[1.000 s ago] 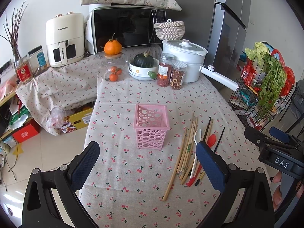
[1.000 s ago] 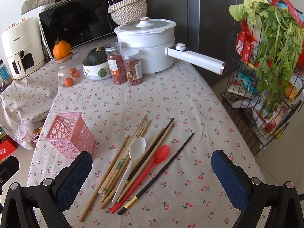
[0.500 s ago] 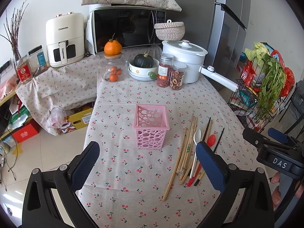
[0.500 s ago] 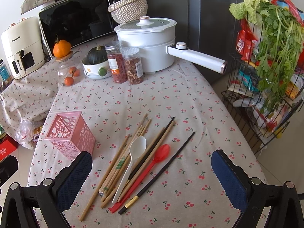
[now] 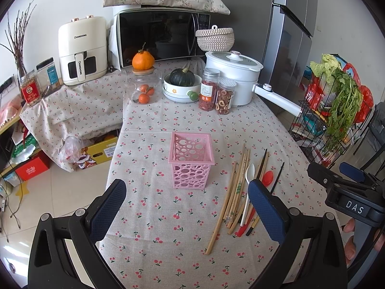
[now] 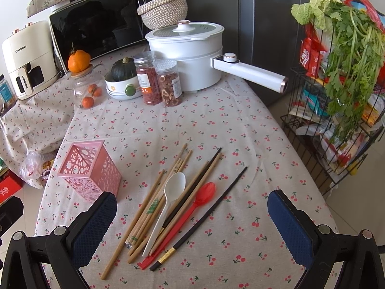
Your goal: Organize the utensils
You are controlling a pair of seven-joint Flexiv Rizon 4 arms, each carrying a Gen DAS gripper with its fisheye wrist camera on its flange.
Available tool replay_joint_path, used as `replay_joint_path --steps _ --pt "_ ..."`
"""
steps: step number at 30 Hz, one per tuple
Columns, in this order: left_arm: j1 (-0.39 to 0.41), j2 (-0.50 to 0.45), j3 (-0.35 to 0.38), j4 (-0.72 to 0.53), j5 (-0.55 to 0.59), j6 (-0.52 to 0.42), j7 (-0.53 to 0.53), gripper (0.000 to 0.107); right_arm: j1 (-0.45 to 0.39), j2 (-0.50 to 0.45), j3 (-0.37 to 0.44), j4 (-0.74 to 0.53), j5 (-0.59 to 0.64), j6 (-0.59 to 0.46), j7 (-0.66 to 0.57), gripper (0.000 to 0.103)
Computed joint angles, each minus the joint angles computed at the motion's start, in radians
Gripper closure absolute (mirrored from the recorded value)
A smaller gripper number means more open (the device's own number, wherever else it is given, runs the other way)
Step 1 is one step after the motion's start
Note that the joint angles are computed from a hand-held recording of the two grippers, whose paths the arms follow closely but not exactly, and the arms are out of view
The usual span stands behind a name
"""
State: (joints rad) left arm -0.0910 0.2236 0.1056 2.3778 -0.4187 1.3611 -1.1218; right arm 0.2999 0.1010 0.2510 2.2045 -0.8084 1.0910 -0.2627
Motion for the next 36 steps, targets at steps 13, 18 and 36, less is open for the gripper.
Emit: replay_joint_path --steps 13,18,36 --pt "0.016 -0.005 -0.014 -0.007 0.040 0.013 -0.033 0.005 -0.001 -0.004 -0.004 -0.001 0.012 -0.009 -0.003 0.000" --pt "0.006 -0.012 -0.011 -0.007 0.042 0.036 -0.039 0.005 0.005 -0.011 -0.013 -0.013 0.118 -0.011 -0.068 0.000" --pt "-0.004 -0.265 -0.122 -0.314 0.124 -0.305 -0.060 0.011 -0.039 -0.172 -0.080 -0.171 0.734 -0.116 -0.472 0.003"
